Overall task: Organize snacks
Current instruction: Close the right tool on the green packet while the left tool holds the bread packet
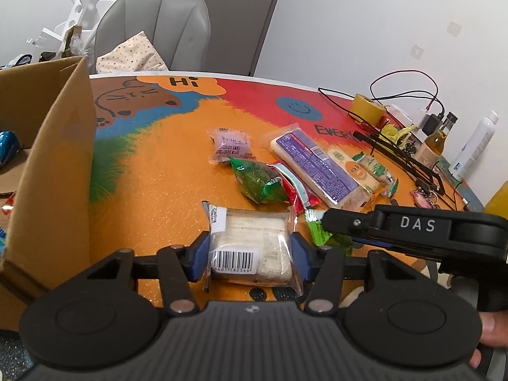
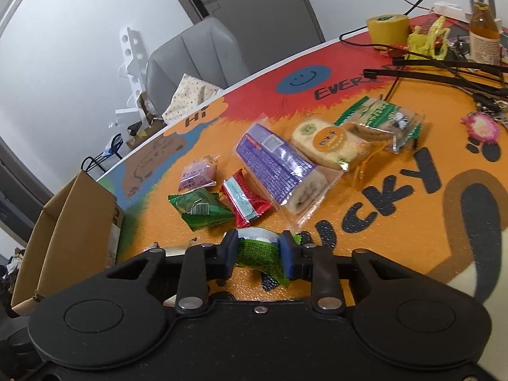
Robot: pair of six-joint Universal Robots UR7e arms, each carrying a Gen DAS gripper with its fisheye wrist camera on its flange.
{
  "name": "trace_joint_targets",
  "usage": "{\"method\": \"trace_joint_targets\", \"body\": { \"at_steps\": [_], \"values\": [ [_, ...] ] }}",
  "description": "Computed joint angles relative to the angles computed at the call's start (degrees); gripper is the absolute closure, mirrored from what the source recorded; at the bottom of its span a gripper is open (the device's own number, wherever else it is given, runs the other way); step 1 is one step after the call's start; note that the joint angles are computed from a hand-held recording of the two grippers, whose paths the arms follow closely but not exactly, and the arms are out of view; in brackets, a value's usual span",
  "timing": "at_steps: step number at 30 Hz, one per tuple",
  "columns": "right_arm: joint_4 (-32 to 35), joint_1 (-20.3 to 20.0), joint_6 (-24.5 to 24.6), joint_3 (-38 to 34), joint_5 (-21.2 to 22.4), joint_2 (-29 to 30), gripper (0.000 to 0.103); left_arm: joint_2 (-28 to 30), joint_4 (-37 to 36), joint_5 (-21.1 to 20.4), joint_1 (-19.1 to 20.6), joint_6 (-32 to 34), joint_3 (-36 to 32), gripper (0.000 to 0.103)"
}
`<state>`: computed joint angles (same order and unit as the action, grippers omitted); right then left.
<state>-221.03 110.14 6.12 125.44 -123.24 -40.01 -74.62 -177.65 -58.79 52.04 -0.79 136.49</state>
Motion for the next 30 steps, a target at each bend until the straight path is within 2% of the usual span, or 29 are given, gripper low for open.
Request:
{"method": "trace_joint_targets", "body": {
  "at_steps": [4, 5, 6, 13, 15, 16, 17, 25, 30],
  "values": [
    [-2.42, 0.87, -0.04, 1.18, -0.77, -0.25, 0.085, -1.46, 0.32, -0.52, -0.64, -0.26, 0.81, 0.050],
    [-2.89, 1.18, 0.00, 1.45, -1.05, -0.35, 0.097, -1.82, 0.38, -0.59, -0.82, -0.29, 0.98, 0.050],
    [-2.86, 1.45, 0.03, 1.59, -1.27, -0.51, 0.103, -2.30, 0.47, -0.72, -1.02, -0.34, 1.17, 0.051],
    [-2.14, 2.77, 2.28, 2.36, -3.49, -0.25, 0.102, -4.63, 0.83, -1.54, -1.51, 0.43, 2.45, 0.051],
    [-1.21, 2.89, 4.00, 2.34, -4.09, -0.18, 0.085, -4.67, 1.28, -1.34, -1.25, 0.31, 2.62, 0.051],
    [-1.21, 2.90, 4.47, 2.27, -4.40, -0.07, 0.068, -4.66, 1.57, -1.20, -1.18, 0.13, 2.62, 0.050],
    [-2.05, 2.87, 4.01, 2.15, -4.39, 0.28, 0.056, -4.75, 1.79, -1.14, -1.04, 0.03, 2.73, 0.050],
    [-0.10, 2.42, 3.70, 1.32, -3.60, 0.49, 0.036, -4.56, 2.15, -1.00, 0.10, -0.04, 2.65, 0.050],
    [2.70, 2.50, 2.77, 0.21, -3.30, 1.20, 0.035, -4.52, 2.13, -0.96, 0.50, 0.13, 2.79, 0.050]
  ]
}}
